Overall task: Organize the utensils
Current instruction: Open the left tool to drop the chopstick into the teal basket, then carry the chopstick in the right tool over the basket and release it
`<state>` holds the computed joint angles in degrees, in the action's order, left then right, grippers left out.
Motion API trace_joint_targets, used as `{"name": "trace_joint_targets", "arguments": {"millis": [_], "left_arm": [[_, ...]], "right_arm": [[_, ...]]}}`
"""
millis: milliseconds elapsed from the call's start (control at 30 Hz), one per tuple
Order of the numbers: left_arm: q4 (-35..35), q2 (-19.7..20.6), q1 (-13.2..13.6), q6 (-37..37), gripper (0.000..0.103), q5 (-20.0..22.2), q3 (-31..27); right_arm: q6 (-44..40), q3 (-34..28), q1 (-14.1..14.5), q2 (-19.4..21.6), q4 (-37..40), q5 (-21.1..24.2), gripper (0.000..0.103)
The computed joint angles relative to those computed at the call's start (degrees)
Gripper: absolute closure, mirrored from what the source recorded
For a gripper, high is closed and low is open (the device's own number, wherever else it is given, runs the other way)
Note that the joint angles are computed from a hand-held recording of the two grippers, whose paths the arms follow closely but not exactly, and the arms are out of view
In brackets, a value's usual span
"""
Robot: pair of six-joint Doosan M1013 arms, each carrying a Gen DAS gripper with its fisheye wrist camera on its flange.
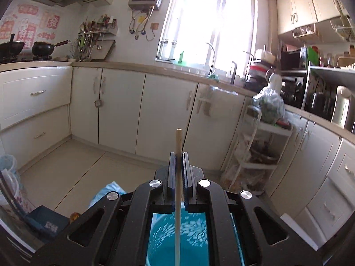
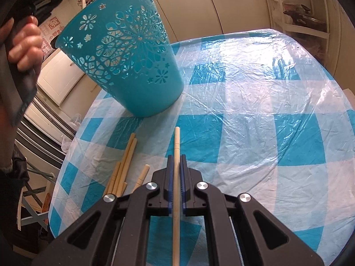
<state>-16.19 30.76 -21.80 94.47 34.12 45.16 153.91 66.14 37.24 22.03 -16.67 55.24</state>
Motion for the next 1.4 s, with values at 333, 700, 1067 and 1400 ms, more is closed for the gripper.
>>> {"name": "trace_joint_targets", "arguments": {"millis": [333,700,1067,1400], "left_arm": [[1.11,-3.70,1.10,3.08,0.053,1.88,7.08],[-3.81,-10.30,5.87,3.06,0.029,3.48,17.04],[-6.29,-14.42,9.38,3.09,0.026,6.84,24.80],[-9.53,-15.71,9.35,4.48,0.024,7.70,26.47]], "right_arm": [[-5.28,-5.67,0.21,3.02,1.55,7.22,0.096],[-5.57,-8.68,1.88,3.72,-1.67,11.50,0.097],[8.04,-16.34,2.66,2.12,-24.83,-9.24,0.097],[17.81,-29.26,0.60,12.53,-43.15,-3.01,0.097]]}}
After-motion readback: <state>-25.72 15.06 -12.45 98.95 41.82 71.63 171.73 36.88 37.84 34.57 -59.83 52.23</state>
